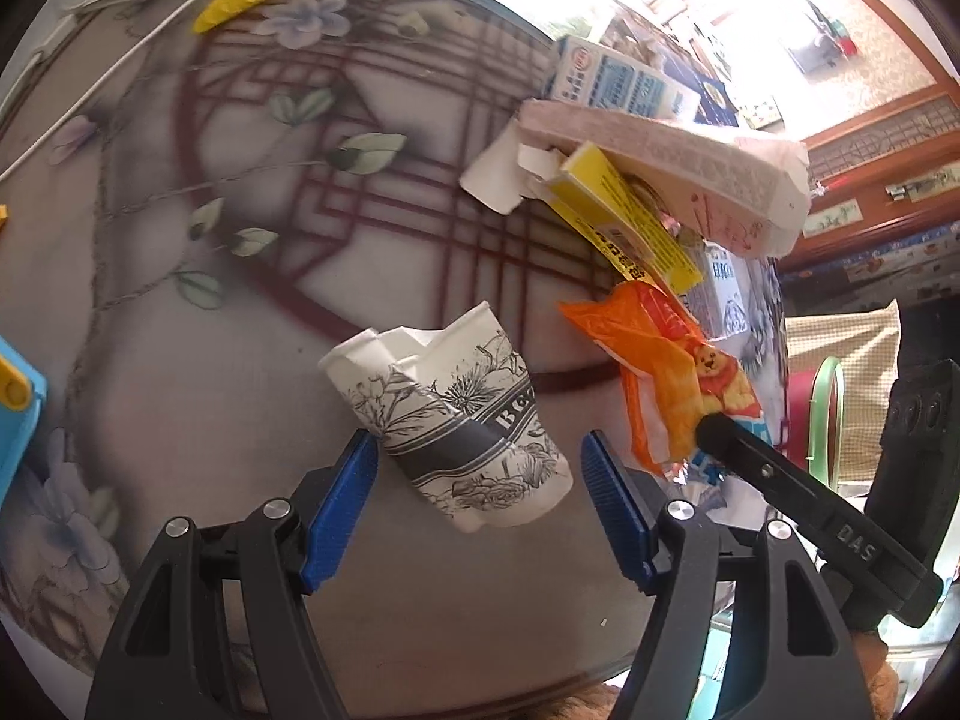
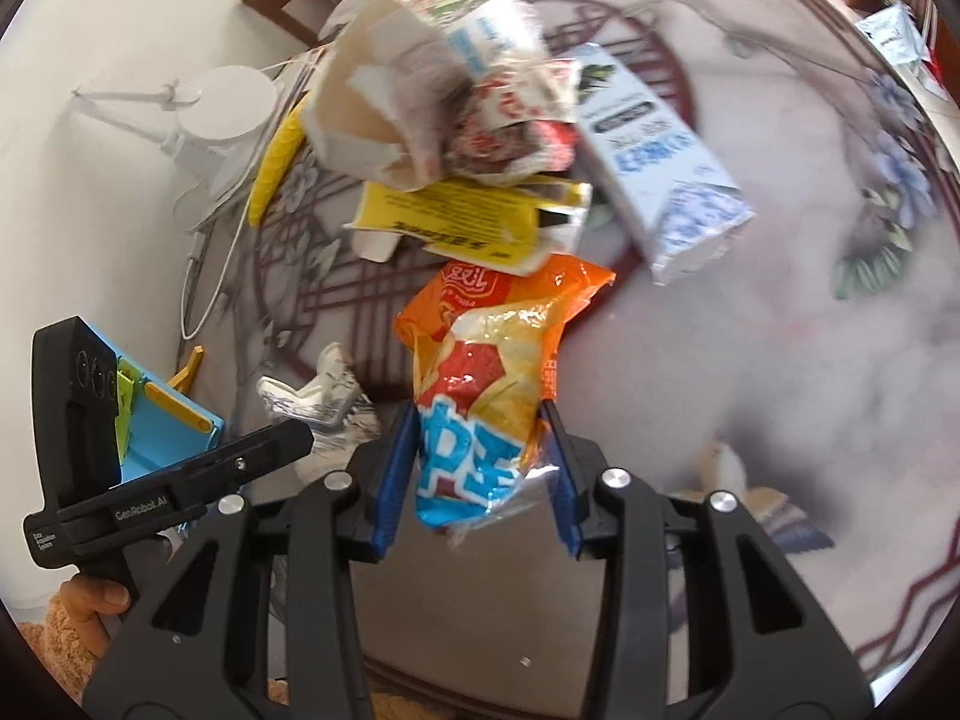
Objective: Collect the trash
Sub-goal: 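Grasp the white paper cup with the left tool while the right tool grasps the orange snack bag, then lift the paper cup and snack bag and carry them toward the red bin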
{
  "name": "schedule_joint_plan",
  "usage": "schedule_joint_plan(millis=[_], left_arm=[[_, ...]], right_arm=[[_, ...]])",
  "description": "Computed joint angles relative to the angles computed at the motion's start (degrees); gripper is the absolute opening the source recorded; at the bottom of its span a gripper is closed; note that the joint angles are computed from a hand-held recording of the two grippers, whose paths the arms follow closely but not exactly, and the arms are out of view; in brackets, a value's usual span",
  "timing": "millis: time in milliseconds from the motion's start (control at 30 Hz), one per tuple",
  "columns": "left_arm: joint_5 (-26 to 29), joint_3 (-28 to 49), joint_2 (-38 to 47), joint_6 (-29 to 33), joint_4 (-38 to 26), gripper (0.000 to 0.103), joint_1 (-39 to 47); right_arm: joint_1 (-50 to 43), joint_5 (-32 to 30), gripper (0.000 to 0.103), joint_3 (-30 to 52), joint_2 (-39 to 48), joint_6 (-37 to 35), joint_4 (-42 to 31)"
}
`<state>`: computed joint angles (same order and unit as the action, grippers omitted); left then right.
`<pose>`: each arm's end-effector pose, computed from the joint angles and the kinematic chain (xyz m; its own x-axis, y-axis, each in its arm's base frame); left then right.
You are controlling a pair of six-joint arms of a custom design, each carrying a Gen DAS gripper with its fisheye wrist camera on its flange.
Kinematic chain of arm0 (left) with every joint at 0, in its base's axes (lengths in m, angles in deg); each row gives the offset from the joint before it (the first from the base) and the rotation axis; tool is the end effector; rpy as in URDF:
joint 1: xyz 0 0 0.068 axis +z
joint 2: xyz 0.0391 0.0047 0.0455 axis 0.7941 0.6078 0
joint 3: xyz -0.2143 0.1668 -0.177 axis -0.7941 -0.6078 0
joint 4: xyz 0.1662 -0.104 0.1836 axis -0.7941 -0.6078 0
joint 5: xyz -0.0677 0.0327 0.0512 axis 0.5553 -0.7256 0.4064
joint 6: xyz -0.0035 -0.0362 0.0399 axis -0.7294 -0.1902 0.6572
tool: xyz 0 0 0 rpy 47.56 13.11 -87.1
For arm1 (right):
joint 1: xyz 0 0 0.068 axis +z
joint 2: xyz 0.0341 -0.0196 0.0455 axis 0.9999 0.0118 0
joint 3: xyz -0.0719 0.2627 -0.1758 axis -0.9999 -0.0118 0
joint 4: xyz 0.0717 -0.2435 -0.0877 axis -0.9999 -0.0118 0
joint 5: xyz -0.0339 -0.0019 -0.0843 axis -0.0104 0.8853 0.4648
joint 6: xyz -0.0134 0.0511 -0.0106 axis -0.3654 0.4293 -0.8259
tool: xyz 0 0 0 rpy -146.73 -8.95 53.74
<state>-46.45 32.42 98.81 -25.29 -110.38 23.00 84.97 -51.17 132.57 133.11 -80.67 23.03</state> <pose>0.1549 -0.0862 0.2080 -0.6554 -0.7399 -0.1517 -0.6289 0.6458 -0.4329 0.3063 -0.0054 0.2317 -0.8208 -0.5087 -0.2598 -0.5698 0.6971 0.4352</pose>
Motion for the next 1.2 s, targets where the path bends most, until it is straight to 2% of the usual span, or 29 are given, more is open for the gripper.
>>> schedule_joint_plan(millis=[67,167,333,467,633,667,700,733,767,800,933,1200], left_arm=[[0.59,-0.16,1.1,0.52,1.22,0.064,0.62],[1.71,-0.66,1.98,1.0,2.87,0.048,1.58],[0.07,-0.71,1.03,0.18,2.54,0.036,0.53],[-3.02,0.29,-1.31,-0.45,-1.01,0.035,-0.48],[-5.15,1.43,-4.16,-0.05,-5.13,0.035,-0.14],[-5.48,1.62,-4.55,-0.11,-5.68,0.035,-0.12],[-5.9,1.81,-5.0,-0.23,-6.29,0.035,-0.04],[-6.14,2.03,-5.16,-0.32,-6.63,0.035,0.02],[-6.51,2.18,-5.38,-0.62,-6.95,0.035,-0.1],[-7.06,2.46,-5.76,-0.68,-7.66,0.035,-0.05],[-9.28,3.51,-7.33,-1.37,-10.13,0.035,-0.34],[-13.11,6.45,-8.21,-1.78,-12.48,0.033,-0.97]], right_arm=[[-0.77,0.37,0.051,0.2,-0.07,-0.36,0.08],[-1.63,0.22,0.06,0.92,-0.26,-1.14,0.07],[-0.82,0.86,0.072,1.3,-1.38,-1.91,0.88],[0.91,1.72,0.078,0.68,-1.26,-1.92,1.62],[2.93,2.95,0.078,-1.52,-0.44,-1.26,3.5],[3.5,2.99,0.075,-1.93,-0.27,-1.48,3.67],[4.18,3.43,0.056,-2.8,-0.51,-1.87,4.2],[4.53,3.33,0.046,-3.21,-0.59,-2.17,4.13],[4.64,2.54,0.045,-3.43,-0.84,-2.76,3.52],[4.83,1.93,0.039,-3.63,-1.45,-3.44,3.04],[4.37,-0.5,0.036,-2.84,-3.55,-5.74,0.29],[-0.2,-7.92,0.035,4.42,-4.97,-9.91,-9.26]])
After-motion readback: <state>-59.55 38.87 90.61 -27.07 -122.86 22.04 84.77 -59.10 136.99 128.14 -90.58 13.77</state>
